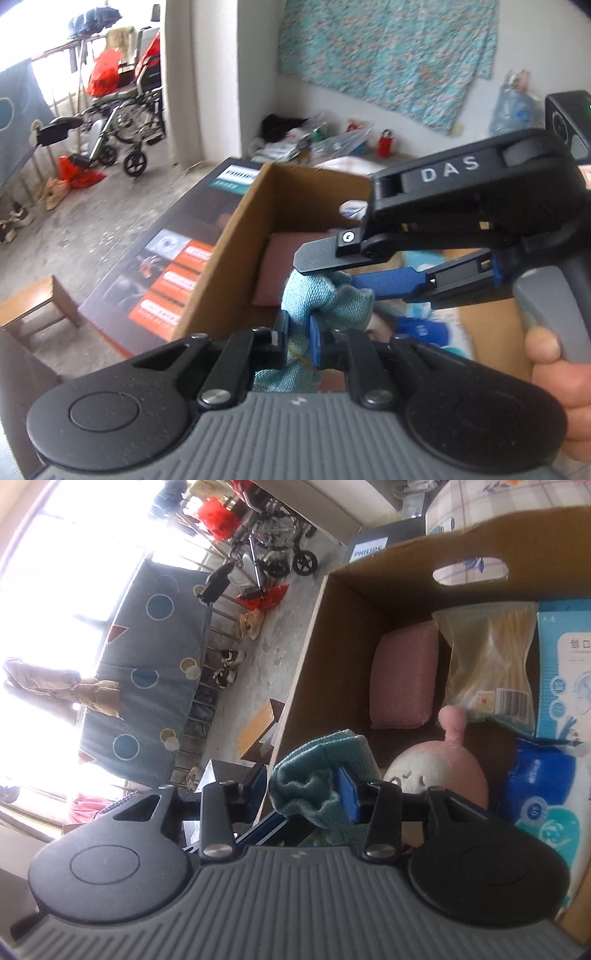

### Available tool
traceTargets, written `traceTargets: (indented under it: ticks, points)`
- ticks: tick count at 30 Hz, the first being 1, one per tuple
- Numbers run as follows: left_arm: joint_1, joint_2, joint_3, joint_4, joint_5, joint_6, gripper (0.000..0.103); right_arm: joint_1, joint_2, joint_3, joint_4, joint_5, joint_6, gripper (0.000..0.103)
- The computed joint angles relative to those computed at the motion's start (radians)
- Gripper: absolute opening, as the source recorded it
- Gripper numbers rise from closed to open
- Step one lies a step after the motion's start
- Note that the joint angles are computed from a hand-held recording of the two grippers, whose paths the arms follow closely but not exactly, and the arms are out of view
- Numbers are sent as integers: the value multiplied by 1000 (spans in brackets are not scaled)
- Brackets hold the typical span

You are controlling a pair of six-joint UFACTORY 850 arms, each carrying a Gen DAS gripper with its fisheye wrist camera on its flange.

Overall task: Organize soft objects
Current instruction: 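Carry the blue knitted cloth into the box and open the right gripper, then move the right gripper back to the white yogurt cup on the bed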

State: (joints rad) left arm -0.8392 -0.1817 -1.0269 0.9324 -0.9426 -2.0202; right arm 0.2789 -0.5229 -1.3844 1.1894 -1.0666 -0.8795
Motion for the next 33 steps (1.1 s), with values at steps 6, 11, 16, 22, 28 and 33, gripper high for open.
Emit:
traceTargets:
  ticks: [6,11,16,22,28,33]
  points:
    - [22,-28,6,-46,-27,20,29,30,-92,-77,-34,78,72,54]
    - [0,-18,18,-3,-57,-30,46,8,-72,-62,-2,93,19,61]
    - [-47,-11,22,81,-107,-102,58,-36,-9,3,47,84,-73,64]
    - [-87,-2,10,80,-73,-149,61,-114,113,134,131,68,-220,71]
    - [-159,-52,-65,136,-51,-162,74,-238,271,309,237,94,-444,79]
    - [-221,-154,-189,217,-77,-115,80,-385,370,396,233,174,-587,80]
